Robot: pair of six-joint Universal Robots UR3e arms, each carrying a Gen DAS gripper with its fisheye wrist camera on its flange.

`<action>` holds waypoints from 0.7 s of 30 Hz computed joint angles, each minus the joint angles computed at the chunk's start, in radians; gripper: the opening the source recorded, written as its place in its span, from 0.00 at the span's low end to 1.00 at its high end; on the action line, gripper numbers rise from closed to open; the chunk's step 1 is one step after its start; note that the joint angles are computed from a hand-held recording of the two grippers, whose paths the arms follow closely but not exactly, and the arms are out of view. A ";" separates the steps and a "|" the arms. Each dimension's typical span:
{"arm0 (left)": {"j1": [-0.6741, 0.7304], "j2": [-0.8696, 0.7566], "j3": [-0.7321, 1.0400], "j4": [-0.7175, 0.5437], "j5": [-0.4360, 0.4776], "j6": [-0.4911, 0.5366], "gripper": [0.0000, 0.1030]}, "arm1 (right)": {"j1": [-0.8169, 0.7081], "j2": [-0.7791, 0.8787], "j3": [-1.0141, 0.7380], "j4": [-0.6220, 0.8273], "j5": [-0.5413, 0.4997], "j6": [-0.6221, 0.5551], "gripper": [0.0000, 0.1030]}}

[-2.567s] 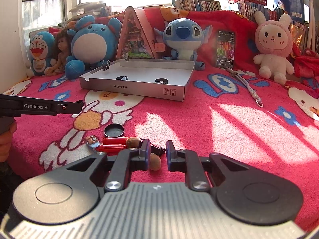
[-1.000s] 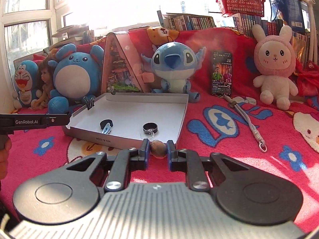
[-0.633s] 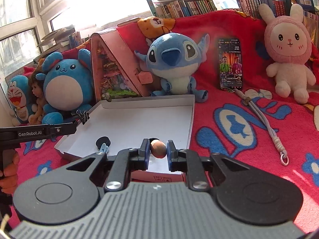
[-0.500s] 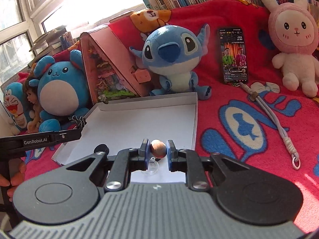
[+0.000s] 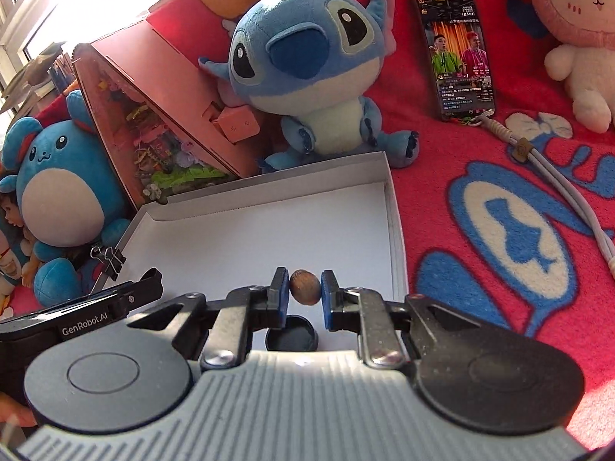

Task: Organize rigid objects
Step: 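Open the left tool to drop the lid while the right tool releases the acorn in the box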

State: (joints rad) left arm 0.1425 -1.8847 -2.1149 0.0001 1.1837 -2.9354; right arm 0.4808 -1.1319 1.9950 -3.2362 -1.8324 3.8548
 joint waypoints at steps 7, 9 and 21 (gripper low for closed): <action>-0.017 -0.015 0.000 0.010 0.011 0.024 0.29 | 0.020 0.053 -0.082 0.060 -0.020 -0.029 0.21; -0.020 -0.017 -0.001 0.011 0.013 0.027 0.29 | 0.025 0.064 -0.096 0.072 -0.027 -0.034 0.21; -0.013 0.010 -0.045 0.055 0.003 0.048 0.29 | 0.028 0.069 -0.083 0.052 -0.020 -0.051 0.27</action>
